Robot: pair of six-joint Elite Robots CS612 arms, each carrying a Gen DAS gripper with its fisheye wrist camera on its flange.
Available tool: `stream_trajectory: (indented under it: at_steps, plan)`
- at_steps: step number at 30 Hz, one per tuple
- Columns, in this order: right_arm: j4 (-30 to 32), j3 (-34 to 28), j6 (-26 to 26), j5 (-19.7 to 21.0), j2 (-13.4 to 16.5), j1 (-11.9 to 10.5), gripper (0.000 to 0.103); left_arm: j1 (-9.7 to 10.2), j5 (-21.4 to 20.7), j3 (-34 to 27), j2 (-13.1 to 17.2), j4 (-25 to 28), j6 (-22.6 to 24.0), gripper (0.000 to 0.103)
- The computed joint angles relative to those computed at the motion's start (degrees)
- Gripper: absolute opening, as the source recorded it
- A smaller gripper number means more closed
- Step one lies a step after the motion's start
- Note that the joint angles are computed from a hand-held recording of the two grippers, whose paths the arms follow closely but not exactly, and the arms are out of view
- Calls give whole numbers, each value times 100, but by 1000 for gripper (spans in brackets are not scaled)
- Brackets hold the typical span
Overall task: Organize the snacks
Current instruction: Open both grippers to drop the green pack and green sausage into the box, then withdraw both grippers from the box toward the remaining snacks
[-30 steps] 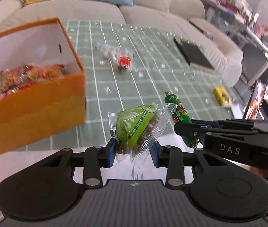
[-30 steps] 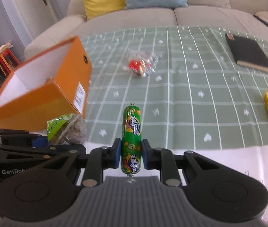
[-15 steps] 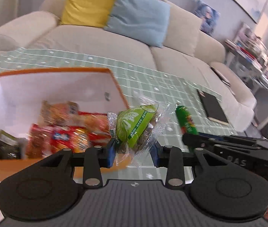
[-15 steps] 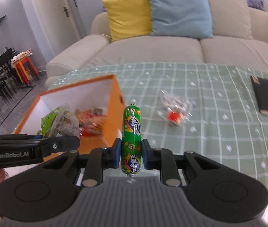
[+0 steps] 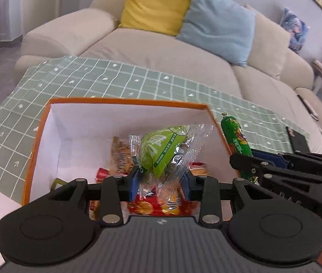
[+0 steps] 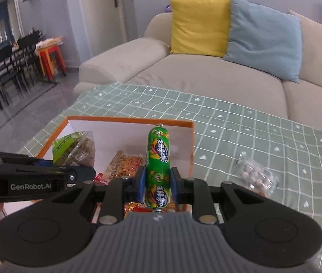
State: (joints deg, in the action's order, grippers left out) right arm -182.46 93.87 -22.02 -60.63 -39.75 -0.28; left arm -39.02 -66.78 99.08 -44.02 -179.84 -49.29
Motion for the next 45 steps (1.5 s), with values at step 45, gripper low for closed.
stream_trajectory:
  at_steps: [45]
  plan:
    - [400, -618, -936, -1162, 514, 375, 42, 239, -431, -706, 341, 1715, -198, 64]
